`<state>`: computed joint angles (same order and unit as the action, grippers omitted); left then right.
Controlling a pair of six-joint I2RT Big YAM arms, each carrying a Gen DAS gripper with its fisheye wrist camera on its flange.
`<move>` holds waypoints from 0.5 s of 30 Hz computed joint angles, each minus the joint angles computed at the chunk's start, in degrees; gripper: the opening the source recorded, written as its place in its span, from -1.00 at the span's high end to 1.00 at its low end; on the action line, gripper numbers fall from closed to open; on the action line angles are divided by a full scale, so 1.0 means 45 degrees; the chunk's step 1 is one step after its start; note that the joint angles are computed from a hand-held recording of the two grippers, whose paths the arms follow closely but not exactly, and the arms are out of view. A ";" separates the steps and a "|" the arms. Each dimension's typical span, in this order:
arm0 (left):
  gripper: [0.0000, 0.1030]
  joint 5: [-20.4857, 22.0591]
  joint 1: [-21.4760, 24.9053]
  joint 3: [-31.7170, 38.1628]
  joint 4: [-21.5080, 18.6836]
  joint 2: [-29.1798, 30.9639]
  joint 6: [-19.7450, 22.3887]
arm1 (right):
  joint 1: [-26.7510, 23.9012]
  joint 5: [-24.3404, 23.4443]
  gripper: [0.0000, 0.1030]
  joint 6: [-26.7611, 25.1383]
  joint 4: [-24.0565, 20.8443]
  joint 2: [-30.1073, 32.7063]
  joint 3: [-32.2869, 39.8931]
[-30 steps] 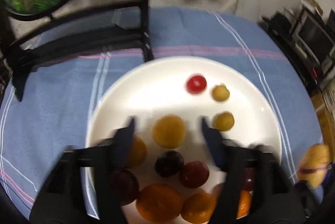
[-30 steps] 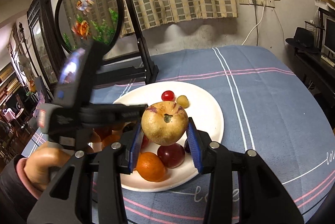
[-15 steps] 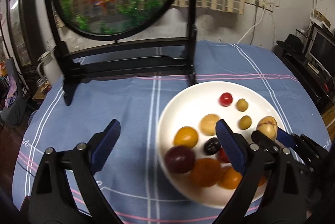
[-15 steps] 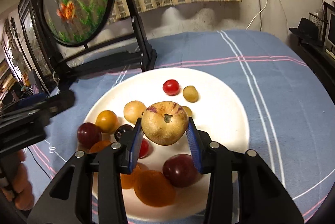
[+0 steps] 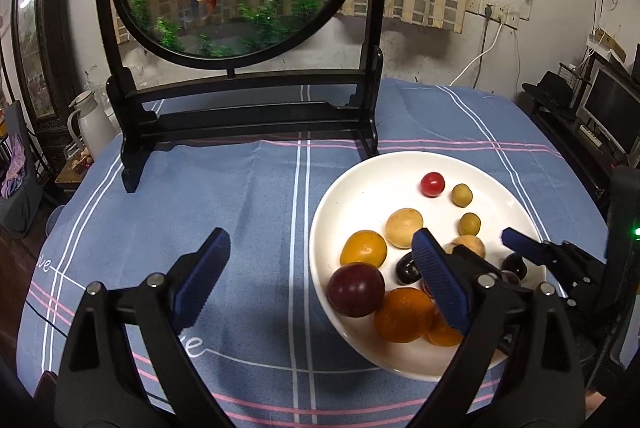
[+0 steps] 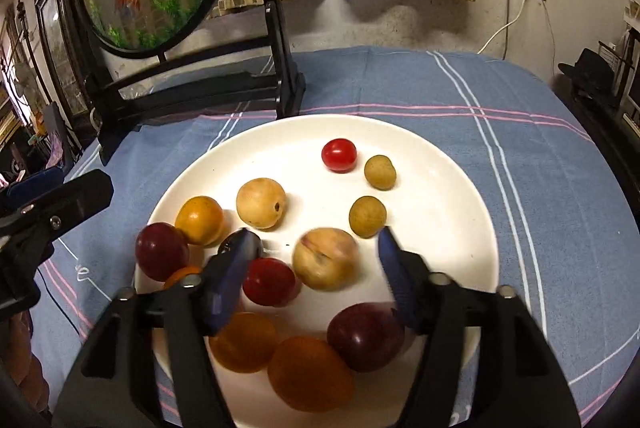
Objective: Organize fruits
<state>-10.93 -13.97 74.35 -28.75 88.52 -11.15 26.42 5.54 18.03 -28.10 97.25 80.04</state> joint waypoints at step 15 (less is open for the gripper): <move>-0.91 -0.0279 -0.0488 -0.2432 0.0220 -0.2682 -0.0563 | 0.0946 0.1729 -0.97 0.0362 0.0864 -0.3736 -0.3367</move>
<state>-12.18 -16.16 63.41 -27.76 76.45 -13.69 30.67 13.32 19.66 -24.21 80.44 64.89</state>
